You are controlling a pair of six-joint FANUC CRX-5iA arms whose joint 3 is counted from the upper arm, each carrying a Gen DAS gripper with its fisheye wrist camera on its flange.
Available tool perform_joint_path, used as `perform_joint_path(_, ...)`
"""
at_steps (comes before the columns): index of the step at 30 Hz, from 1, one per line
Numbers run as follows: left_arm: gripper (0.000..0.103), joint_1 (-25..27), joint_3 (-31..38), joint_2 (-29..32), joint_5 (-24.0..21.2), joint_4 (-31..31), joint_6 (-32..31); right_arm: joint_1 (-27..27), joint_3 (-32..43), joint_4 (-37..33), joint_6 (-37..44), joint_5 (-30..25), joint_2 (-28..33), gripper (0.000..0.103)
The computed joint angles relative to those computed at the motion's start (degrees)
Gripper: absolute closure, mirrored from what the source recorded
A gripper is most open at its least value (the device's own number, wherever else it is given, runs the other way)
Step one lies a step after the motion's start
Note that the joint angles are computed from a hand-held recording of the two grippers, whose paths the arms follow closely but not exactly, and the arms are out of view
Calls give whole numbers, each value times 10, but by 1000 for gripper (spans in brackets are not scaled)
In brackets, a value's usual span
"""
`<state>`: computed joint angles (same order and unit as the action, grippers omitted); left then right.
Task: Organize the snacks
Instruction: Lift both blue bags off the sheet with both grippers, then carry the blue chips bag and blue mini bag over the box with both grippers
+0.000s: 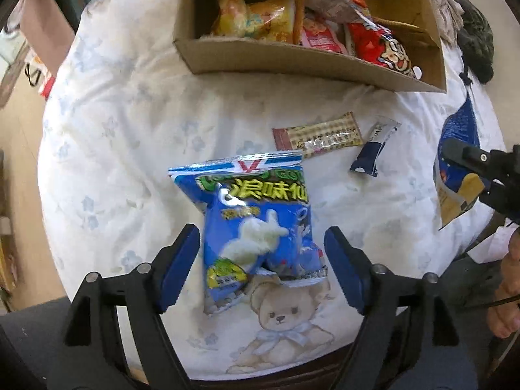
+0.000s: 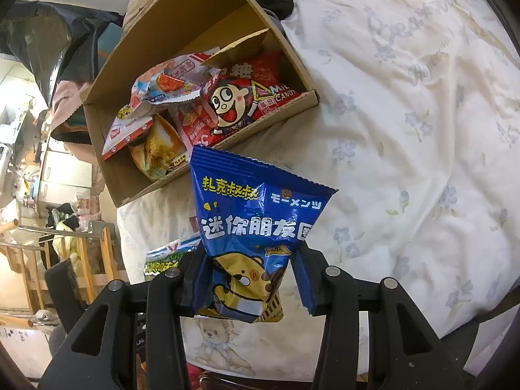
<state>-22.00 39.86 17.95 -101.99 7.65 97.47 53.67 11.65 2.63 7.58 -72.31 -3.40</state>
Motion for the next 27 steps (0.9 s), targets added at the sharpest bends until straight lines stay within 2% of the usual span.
perform_joint_path(6, 27, -40, 57, 34, -17, -68, -1, 0, 10, 1, 7, -17, 12, 55)
perform_joint_path(10, 27, -56, 100, 71, -50, -97, -3, -3, 9, -6, 7, -18, 13, 55)
perform_joint_path(12, 28, -51, 88, 69, -39, -80, 8, -3, 10, -5, 8, -20, 15, 55)
perform_joint_path(16, 47, -53, 78, 61, -24, -80, -2, -3, 13, -4, 11, -25, 18, 55)
perform_joint_path(19, 53, -47, 67, 48, -15, -71, -13, -3, 16, -2, 13, -26, 22, 55)
perform_joint_path(22, 54, -39, 41, 17, 16, -59, -20, -2, 19, 1, 16, -28, 24, 55)
perform_joint_path(27, 54, -40, 20, -23, 65, -74, -25, 3, 24, 10, 25, -34, 28, 55)
